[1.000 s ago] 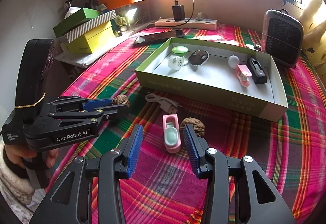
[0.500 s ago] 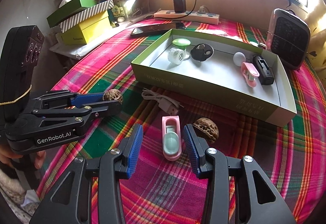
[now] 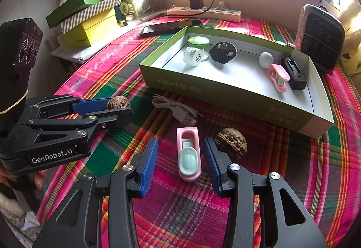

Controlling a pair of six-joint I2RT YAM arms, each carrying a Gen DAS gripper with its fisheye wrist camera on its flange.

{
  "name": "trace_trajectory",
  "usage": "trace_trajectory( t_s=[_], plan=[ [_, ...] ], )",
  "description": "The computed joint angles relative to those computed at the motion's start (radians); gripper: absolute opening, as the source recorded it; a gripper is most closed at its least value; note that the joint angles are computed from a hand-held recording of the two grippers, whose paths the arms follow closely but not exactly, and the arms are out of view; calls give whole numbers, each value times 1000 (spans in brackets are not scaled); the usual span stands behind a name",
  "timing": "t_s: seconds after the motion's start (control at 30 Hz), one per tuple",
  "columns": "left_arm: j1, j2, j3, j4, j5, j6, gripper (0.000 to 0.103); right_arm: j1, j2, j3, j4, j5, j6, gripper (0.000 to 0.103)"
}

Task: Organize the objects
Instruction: 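Hold walnut with left gripper while right gripper moves to pink case with mint lid, then close right gripper on pink case while left gripper holds walnut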

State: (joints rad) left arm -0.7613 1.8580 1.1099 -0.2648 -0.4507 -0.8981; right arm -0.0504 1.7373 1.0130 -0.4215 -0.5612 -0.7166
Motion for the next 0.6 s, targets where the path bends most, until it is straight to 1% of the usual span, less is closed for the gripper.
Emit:
trace_trajectory(
  t_s=[0.17, 0.23, 0.4, 0.6],
  plan=[
    [6, 0, -2, 4, 1, -9, 34, -4, -2, -1, -2, -2, 2, 43],
    [5, 3, 2, 0, -4, -11, 33, -5, -4, -4, 8, 5, 11, 38],
    [2, 11, 15, -20, -20, -19, 29, -14, 6, 8, 3, -1, 22, 30],
    [1, 11, 13, -20, -25, -23, 29, -15, 7, 7, 6, -1, 33, 18]
  ],
)
